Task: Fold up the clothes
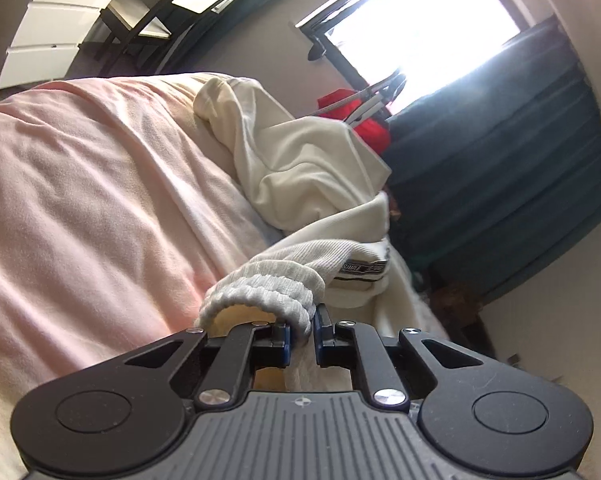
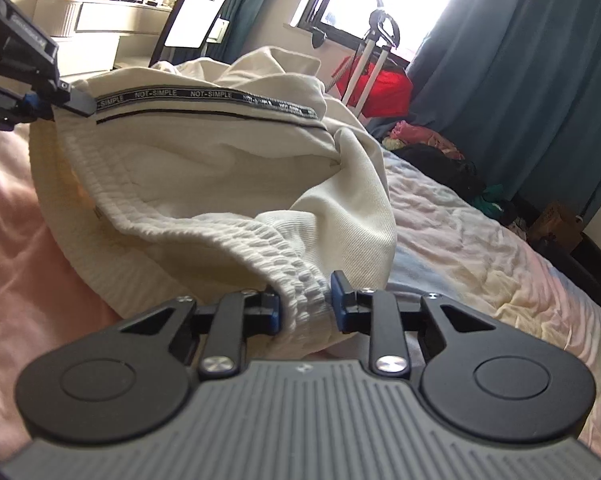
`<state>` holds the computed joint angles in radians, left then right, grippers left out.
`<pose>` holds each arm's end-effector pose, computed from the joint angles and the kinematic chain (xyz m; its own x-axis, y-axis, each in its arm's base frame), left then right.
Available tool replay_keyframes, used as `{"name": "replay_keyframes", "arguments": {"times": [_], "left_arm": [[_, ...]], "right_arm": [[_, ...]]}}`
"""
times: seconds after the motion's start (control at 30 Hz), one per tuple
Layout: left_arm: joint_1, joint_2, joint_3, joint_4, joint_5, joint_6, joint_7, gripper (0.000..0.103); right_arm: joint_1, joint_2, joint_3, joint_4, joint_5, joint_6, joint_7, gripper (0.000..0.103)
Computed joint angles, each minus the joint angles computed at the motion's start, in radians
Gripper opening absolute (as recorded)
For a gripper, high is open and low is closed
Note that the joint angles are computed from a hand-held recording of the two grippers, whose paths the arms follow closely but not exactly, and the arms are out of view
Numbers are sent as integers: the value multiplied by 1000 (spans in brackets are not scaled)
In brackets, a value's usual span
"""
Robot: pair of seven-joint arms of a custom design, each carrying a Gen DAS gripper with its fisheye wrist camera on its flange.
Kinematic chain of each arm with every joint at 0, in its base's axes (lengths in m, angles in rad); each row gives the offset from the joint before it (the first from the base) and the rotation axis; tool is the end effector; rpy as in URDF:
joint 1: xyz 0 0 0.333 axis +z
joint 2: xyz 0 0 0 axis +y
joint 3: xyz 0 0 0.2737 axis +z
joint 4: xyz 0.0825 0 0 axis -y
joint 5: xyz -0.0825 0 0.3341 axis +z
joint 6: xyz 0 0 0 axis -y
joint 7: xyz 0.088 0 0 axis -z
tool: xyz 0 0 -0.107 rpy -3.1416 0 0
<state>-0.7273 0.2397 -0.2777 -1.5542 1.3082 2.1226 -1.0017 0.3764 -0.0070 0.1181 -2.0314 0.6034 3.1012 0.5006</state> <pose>0.3806 -0.4833 0.5476 0.3422 -0.5372 0.7709 -0.1714 -0.8423 -0.5110 0.5035 0.2178 0.5485 0.6249 -0.6768 0.3892 -0.1457 -0.5908 -0.7935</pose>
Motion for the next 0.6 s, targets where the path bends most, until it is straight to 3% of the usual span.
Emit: {"name": "replay_keyframes", "arguments": {"times": [0.1, 0.17, 0.3, 0.43, 0.53, 0.6], "left_arm": [[-5, -70, -20, -69, 13, 2, -76, 8], [2, -93, -44, -80, -52, -29, -56, 8], [20, -57, -72, -20, -246, -105, 112, 8], [8, 35, -57, 97, -377, -185, 283, 10], [-15, 28, -37, 91, -371, -186, 275, 11], [-25, 18, -33, 84, -356, -186, 262, 12]], "right_arm": [[16, -56, -16, -17, 179, -36, -185, 27], [10, -82, -28, -25, 194, -99, -180, 27], [-34, -83, -13, -37, 0, -207, 7, 28], [-50, -89, 2, -70, -183, -229, 123, 32], [-27, -115, -38, -54, -16, -294, 58, 38], [-28, -130, -71, -26, 113, -390, 42, 42]]}}
